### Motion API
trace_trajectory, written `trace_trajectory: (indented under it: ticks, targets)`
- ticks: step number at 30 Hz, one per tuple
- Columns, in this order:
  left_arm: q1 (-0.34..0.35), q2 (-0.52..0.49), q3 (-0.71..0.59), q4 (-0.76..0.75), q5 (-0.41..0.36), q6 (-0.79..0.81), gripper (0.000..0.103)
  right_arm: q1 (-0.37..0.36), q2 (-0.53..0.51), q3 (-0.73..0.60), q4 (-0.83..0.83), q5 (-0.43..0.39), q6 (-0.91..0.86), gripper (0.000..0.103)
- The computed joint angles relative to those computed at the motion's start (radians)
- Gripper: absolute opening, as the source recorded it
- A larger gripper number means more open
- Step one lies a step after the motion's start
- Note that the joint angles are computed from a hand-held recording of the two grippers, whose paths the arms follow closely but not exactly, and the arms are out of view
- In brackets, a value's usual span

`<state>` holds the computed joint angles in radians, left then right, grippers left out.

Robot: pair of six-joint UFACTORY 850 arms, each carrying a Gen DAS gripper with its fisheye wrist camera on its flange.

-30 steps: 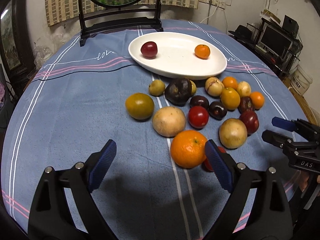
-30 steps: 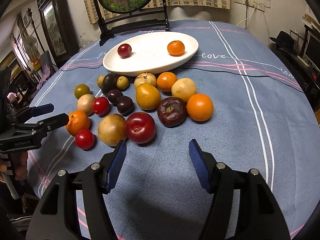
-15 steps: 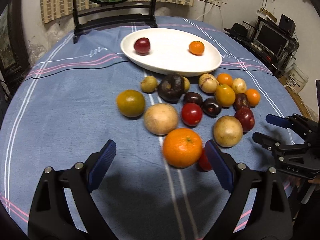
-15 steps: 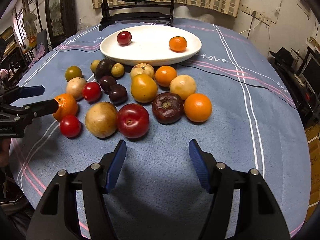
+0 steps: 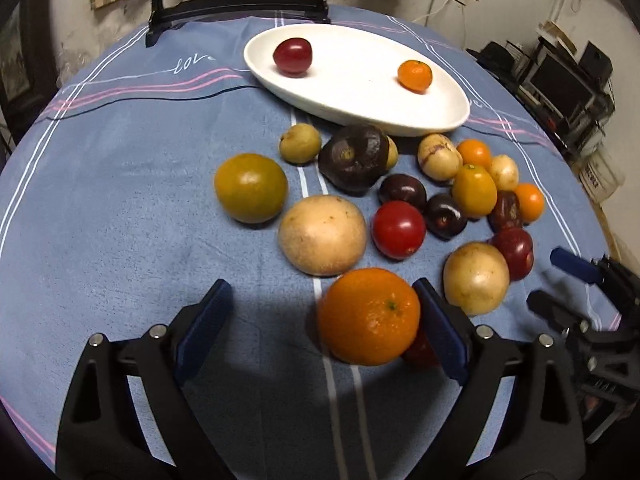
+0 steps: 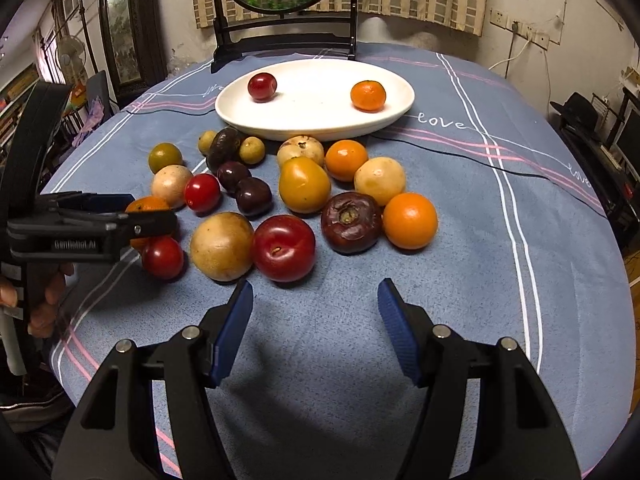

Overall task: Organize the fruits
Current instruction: 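Move both tools back over the fruit cluster, then grasp a large tangerine with the left tool while the right tool grasps a red apple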

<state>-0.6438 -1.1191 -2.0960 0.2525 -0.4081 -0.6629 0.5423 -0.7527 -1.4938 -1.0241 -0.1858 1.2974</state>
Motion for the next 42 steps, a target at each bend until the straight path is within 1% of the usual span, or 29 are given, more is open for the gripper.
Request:
trace_trajectory:
  ticks: [1, 2, 5, 8, 9, 10, 11, 12, 13, 14, 15, 16, 19, 20, 22, 23, 26, 29, 30, 31, 33, 35, 36, 42]
  targets:
    - [-0.001, 0.006, 0.011, 0.006, 0.006, 0.004, 0.091, 0.0, 0.0, 0.0, 0.006, 0.0, -0.004, 0.065]
    - [-0.001, 0.014, 0.027, 0.005, 0.016, 0.011, 0.088, 0.0, 0.0, -0.001, 0.005, -0.002, -0.001, 0.065]
    - [0.0, 0.043, 0.076, -0.05, 0.054, 0.086, 0.077, 0.003, -0.002, -0.003, 0.023, -0.001, -0.024, 0.065]
    - [-0.004, 0.063, 0.12, -0.005, 0.089, 0.07, 0.074, 0.004, -0.004, -0.006, 0.04, 0.004, -0.04, 0.065]
    - [-0.006, 0.064, 0.122, 0.007, 0.09, 0.062, 0.072, 0.004, -0.005, -0.008, 0.05, 0.005, -0.05, 0.065]
    - [-0.005, 0.061, 0.116, -0.014, 0.088, 0.077, 0.07, 0.005, -0.007, -0.012, 0.059, 0.003, -0.06, 0.065]
    - [-0.005, 0.055, 0.104, -0.041, 0.086, 0.101, 0.063, 0.007, -0.011, -0.018, 0.079, -0.001, -0.081, 0.065]
    - [-0.004, 0.051, 0.095, -0.078, 0.085, 0.139, 0.054, 0.009, -0.014, -0.022, 0.098, -0.004, -0.1, 0.065]
    - [-0.008, 0.041, 0.078, -0.105, 0.084, 0.168, 0.049, 0.01, -0.016, -0.025, 0.113, -0.005, -0.115, 0.065]
    - [-0.011, 0.036, 0.068, -0.09, 0.077, 0.155, 0.046, 0.011, -0.016, -0.026, 0.123, -0.004, -0.124, 0.065]
    - [-0.017, 0.031, 0.058, -0.033, 0.068, 0.103, 0.046, 0.012, -0.015, -0.026, 0.127, -0.001, -0.129, 0.065]
    - [-0.018, 0.032, 0.061, -0.017, 0.071, 0.089, 0.046, 0.012, -0.014, -0.024, 0.128, 0.002, -0.13, 0.066]
    - [-0.01, 0.056, 0.103, -0.083, 0.101, 0.13, 0.045, 0.011, -0.013, -0.024, 0.107, -0.012, -0.114, 0.065]
    - [-0.009, 0.063, 0.115, -0.072, 0.105, 0.117, 0.045, 0.01, -0.017, -0.029, 0.115, -0.022, -0.124, 0.065]
    - [-0.013, 0.082, 0.143, 0.031, 0.11, 0.021, 0.045, 0.009, -0.028, -0.043, 0.154, -0.044, -0.169, 0.065]
    - [-0.013, 0.09, 0.157, 0.052, 0.117, 0.003, 0.045, 0.011, -0.036, -0.054, 0.183, -0.064, -0.206, 0.065]
    - [-0.005, 0.119, 0.201, 0.016, 0.149, 0.033, 0.045, 0.017, -0.06, -0.09, 0.263, -0.123, -0.309, 0.065]
    - [-0.003, 0.14, 0.233, 0.113, 0.166, -0.065, 0.045, 0.027, -0.078, -0.117, 0.259, -0.157, -0.326, 0.065]
    - [-0.001, 0.147, 0.243, 0.116, 0.173, -0.072, 0.045, 0.029, -0.082, -0.123, 0.254, -0.161, -0.325, 0.065]
    - [0.001, 0.149, 0.246, 0.099, 0.176, -0.058, 0.045, 0.03, -0.087, -0.131, 0.248, -0.166, -0.323, 0.064]
    - [0.005, 0.152, 0.251, 0.056, 0.185, -0.022, 0.045, 0.034, -0.104, -0.161, 0.277, -0.189, -0.359, 0.054]
    - [0.005, 0.154, 0.256, 0.062, 0.189, -0.023, 0.045, 0.042, -0.121, -0.193, 0.256, -0.227, -0.351, 0.053]
    - [0.007, 0.153, 0.257, 0.046, 0.19, -0.008, 0.045, 0.043, -0.125, -0.202, 0.264, -0.228, -0.362, 0.053]
    - [0.011, 0.149, 0.257, 0.002, 0.197, 0.031, 0.045, 0.038, -0.164, -0.27, 0.355, -0.238, -0.447, 0.041]
